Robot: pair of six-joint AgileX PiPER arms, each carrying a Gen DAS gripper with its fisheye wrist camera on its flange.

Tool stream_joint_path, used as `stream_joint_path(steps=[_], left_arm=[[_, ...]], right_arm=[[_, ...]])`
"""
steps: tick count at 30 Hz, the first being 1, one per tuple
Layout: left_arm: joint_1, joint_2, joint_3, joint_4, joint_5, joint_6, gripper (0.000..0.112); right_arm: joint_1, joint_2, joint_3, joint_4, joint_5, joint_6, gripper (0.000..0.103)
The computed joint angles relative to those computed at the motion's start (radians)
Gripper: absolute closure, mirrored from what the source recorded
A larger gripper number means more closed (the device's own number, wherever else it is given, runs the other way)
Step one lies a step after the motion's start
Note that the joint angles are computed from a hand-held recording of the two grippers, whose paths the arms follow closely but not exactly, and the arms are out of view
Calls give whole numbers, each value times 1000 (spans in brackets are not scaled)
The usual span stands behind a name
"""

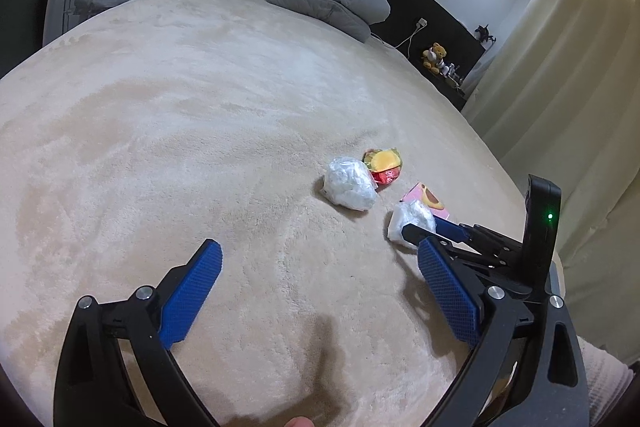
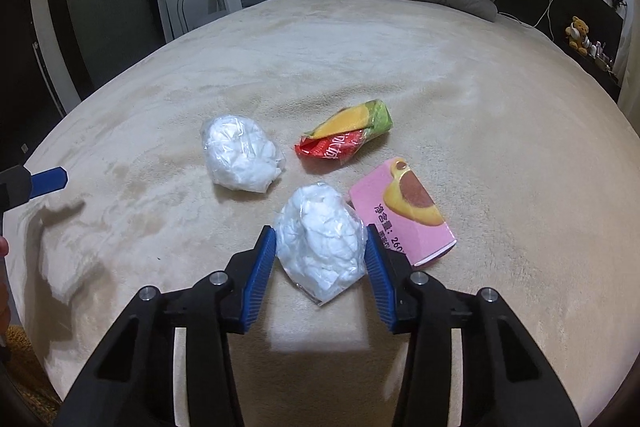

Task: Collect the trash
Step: 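Grasp a white plastic bag with the right tool while the left tool grasps the other white bag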

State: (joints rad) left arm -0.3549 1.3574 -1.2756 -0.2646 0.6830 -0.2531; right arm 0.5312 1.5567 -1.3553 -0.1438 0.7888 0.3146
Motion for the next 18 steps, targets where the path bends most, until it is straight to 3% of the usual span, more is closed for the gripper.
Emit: stream_joint_path(steps=[7,11,13,18], left_arm=[[-39,37,-26,76,-3,-50,16],[-39,87,-69,7,19,-15,16],[-72,109,-93,76,3,-71,16],[-97,195,-164,80,-24,-85,16]], right_arm=[[-8,-98,27,40,21,20,59],[2,-156,43,44,50,30,59],[4,-187,55,45,60,37,59],[-11,-248,69,79,98,34,59]])
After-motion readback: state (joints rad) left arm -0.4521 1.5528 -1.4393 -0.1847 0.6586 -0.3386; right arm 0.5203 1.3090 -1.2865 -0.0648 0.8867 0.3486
